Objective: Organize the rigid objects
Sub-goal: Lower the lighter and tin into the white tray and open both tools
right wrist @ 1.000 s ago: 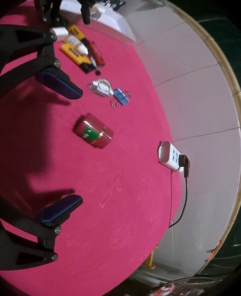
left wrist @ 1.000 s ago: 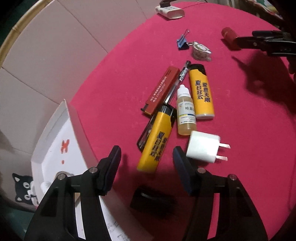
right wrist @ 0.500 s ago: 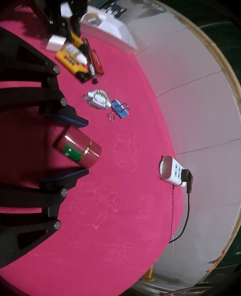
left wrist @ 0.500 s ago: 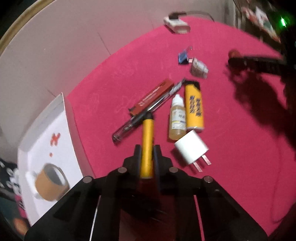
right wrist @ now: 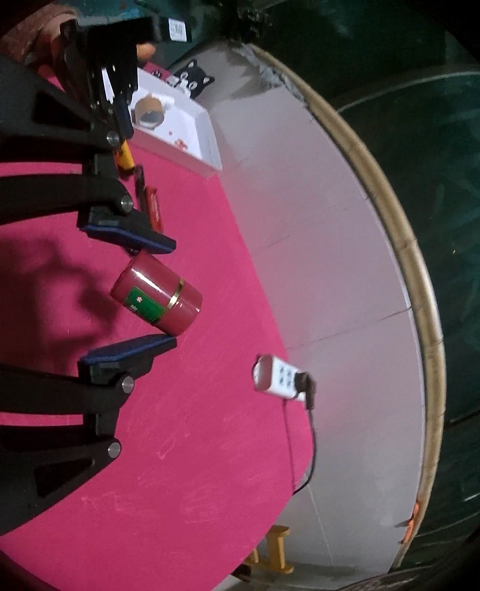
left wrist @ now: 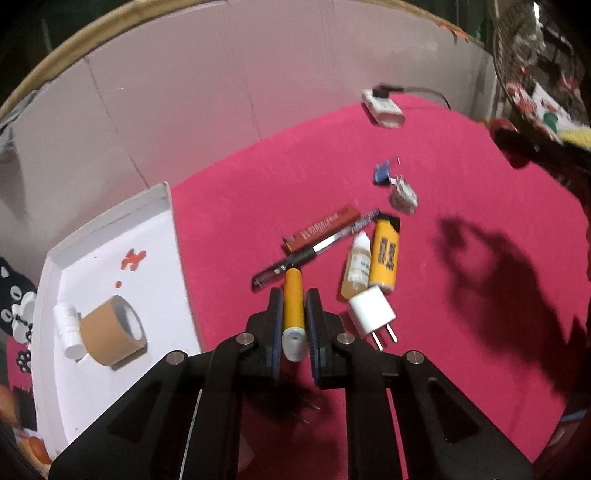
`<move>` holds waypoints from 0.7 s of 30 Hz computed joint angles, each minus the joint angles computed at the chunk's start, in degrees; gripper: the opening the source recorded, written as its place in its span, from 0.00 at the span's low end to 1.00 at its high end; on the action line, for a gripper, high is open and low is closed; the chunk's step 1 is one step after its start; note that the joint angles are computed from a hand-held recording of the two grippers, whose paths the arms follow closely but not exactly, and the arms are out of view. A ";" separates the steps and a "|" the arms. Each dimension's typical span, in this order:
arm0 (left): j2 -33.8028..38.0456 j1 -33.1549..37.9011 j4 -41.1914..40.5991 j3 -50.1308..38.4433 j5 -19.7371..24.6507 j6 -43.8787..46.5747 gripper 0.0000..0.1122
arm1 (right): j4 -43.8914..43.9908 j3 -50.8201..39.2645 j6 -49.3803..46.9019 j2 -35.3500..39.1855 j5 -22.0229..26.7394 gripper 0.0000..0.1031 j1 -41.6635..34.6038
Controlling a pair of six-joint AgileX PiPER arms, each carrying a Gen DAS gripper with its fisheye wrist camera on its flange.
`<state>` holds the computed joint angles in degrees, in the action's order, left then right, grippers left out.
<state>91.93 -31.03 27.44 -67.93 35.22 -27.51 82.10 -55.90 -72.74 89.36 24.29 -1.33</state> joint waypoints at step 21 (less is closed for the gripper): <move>-17.47 7.90 16.05 11.35 -1.78 -22.21 0.10 | -10.47 -7.52 8.66 -2.93 -2.21 0.43 18.23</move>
<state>74.47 -23.13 43.49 -56.59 33.44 -49.72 71.63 -63.42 -64.08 86.43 22.08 16.89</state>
